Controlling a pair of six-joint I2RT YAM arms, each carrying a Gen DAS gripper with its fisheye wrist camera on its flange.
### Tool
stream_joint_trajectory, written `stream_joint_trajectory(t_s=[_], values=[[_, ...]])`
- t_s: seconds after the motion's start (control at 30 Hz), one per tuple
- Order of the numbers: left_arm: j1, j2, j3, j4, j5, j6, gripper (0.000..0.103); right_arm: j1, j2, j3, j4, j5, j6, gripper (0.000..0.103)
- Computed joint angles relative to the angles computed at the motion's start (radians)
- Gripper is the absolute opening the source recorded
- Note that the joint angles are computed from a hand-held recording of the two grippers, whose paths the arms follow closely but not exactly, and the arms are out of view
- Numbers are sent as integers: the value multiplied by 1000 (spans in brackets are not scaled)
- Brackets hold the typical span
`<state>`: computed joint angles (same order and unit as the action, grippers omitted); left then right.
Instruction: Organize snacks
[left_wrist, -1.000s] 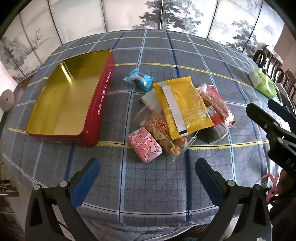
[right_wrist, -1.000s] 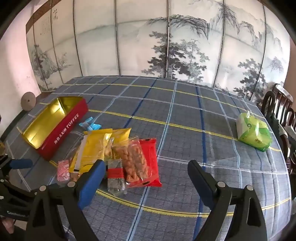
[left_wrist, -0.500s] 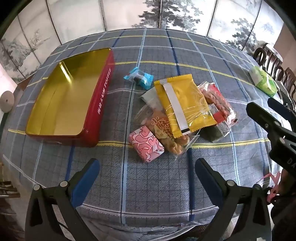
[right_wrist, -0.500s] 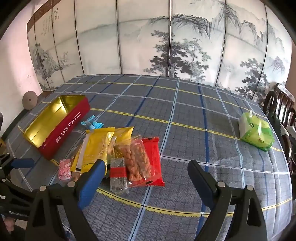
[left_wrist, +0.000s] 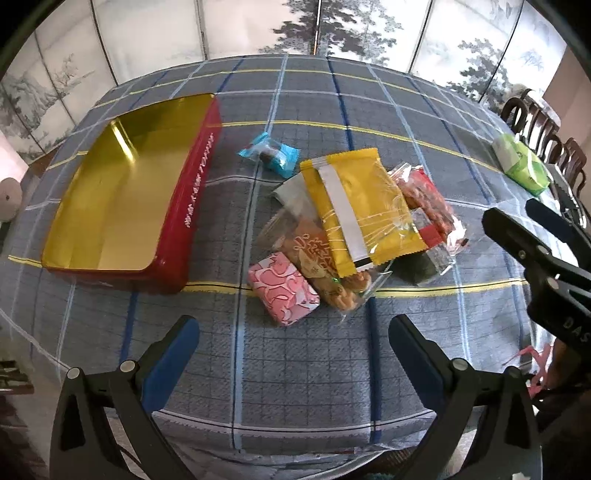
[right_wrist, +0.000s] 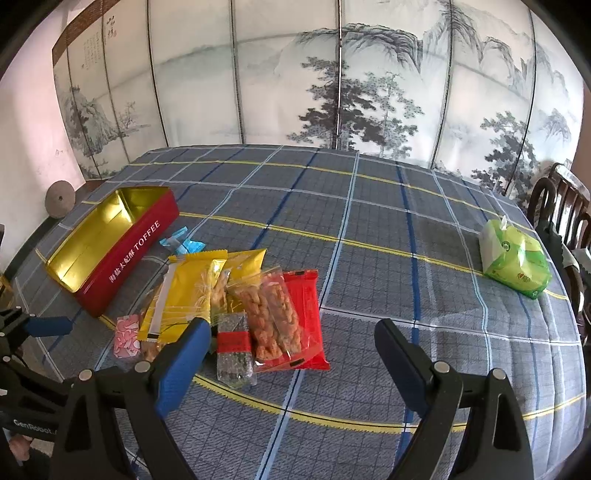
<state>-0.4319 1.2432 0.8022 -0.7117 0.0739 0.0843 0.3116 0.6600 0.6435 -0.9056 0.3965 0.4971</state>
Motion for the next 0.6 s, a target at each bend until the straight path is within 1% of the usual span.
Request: stream_joint_trajectory(t_s=[0.17, 0.6], values=[[-5, 4, 1, 6, -28, 3, 101, -3, 4, 1, 1, -5, -1, 93], [-1, 6, 1, 1, -32, 5, 101, 3, 4, -3, 3, -3, 2, 93]])
